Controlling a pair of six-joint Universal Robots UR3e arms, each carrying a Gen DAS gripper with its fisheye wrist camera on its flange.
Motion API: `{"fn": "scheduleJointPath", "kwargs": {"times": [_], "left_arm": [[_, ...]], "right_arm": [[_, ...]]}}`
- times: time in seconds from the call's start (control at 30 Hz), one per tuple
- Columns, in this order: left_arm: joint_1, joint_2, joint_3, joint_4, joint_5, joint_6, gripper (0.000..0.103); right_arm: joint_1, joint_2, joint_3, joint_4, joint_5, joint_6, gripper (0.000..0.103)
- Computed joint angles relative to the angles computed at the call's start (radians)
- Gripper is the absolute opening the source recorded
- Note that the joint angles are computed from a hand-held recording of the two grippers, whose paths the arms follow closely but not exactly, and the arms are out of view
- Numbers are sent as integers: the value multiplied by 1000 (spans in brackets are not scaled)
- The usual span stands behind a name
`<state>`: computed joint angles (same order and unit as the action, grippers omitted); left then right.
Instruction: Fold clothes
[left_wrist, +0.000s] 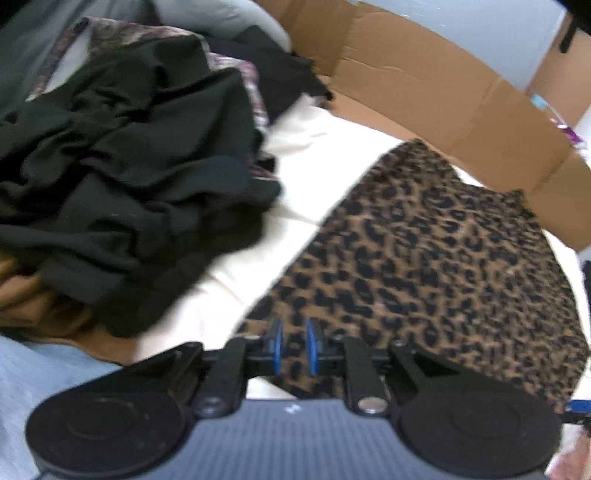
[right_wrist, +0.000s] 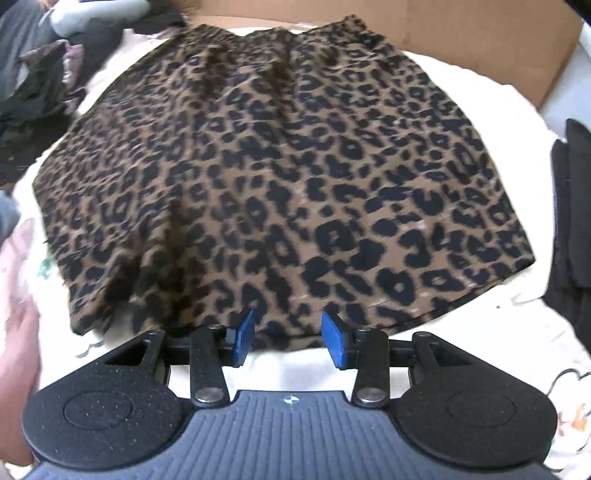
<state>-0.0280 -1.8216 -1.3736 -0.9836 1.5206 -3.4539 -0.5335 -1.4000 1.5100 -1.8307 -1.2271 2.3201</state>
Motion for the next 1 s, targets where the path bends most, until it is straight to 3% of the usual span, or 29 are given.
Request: {"fn": "scheduleJointPath", "kwargs": {"times": [0.23,0.43,0.77,1.0], "left_arm": [[-42,-37,62,-82,-137,73,30],[-109,-90,117,-138,-230,174,50],[-218,-213,263,-218,-312,356,55],[-266,-283,313,-215,-315,391,56]], "right_arm": [[8,-47,65,-2,21,-84,52],[22,-85,129,-36,38,-191,63],[34,-115,123,57,128,-234,64],[81,-121,187,-32,142,-239,64]]}}
